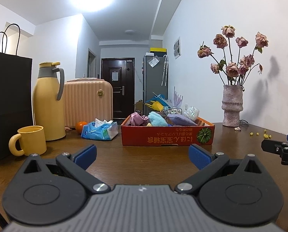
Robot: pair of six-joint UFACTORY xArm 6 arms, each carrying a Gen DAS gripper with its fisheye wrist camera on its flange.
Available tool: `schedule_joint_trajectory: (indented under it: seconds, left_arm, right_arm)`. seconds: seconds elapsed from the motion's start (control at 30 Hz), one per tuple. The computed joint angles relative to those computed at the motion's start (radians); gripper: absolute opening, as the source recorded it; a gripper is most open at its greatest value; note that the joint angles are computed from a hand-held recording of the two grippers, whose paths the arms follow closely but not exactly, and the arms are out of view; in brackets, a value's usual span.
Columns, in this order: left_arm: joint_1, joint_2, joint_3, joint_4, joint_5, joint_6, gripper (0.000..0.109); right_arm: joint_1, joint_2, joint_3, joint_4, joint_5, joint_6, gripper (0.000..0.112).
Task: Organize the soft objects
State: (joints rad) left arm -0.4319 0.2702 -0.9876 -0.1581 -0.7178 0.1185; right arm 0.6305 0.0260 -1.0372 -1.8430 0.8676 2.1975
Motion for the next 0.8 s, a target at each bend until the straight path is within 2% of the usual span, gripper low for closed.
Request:
schedule_joint_trajectory:
  seconds: [0.8]
  left_arm:
    - [0.001,0.0,0.008,0.019,-0.015,-0.007,0.103]
  right_arm:
    - [0.0,0.003,-0.003,-0.002,-0.002,-0.002,0.103]
